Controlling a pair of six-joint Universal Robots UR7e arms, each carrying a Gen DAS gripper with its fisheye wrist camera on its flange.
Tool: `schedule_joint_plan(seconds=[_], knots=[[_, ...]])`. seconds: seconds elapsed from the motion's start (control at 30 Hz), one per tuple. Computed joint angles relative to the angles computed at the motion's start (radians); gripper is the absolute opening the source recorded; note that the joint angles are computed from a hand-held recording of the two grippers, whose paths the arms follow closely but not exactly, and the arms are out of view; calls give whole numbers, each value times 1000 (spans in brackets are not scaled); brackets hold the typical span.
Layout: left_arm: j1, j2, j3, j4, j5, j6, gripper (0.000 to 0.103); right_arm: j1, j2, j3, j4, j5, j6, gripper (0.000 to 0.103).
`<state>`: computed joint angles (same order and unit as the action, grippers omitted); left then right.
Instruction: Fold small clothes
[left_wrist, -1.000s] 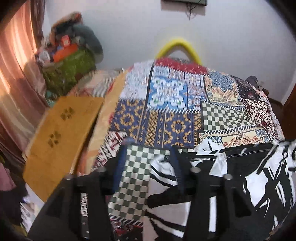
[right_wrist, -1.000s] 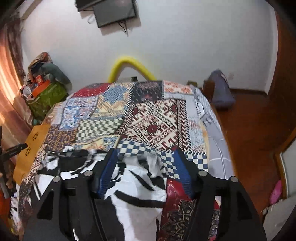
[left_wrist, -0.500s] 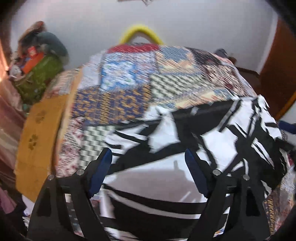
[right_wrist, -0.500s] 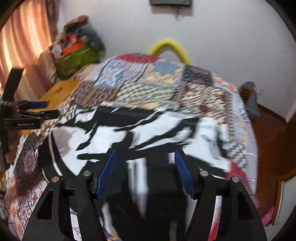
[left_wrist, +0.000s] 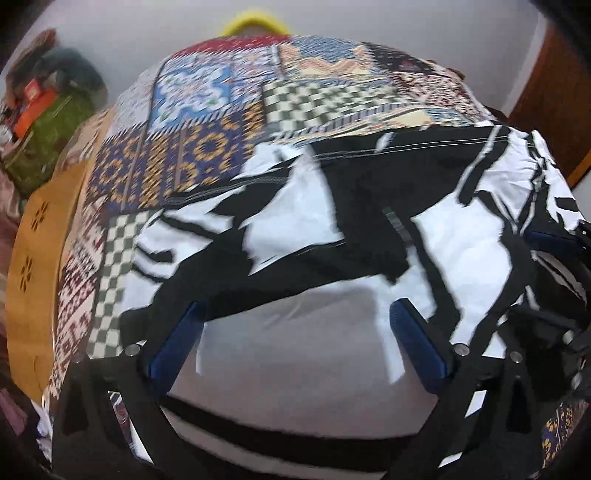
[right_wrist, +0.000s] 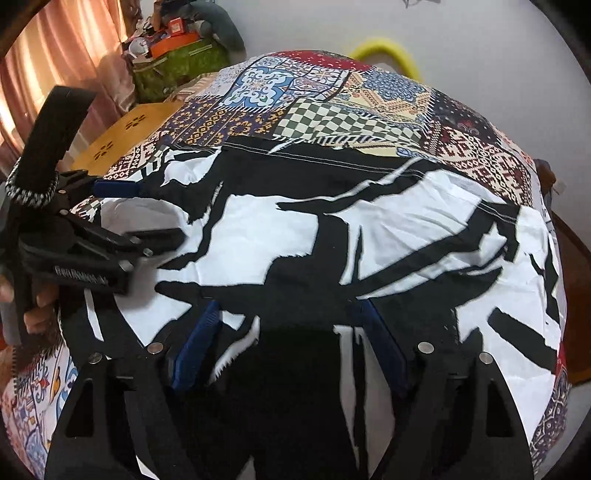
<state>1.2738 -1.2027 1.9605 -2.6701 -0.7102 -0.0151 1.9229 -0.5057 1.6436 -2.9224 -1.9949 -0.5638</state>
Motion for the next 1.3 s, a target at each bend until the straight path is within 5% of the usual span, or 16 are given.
schedule_joint_plan(seconds=[0.57, 0.97, 1.3], knots=[[36, -173, 161, 36, 177, -48, 103, -69, -176, 228, -198, -102, 35, 77], [40, -282, 233, 66, 209, -130, 100, -84, -262, 350, -262, -172, 38, 78], [-62, -462, 283, 90, 118, -268, 95, 29, -242, 303, -285, -15, 38, 79]])
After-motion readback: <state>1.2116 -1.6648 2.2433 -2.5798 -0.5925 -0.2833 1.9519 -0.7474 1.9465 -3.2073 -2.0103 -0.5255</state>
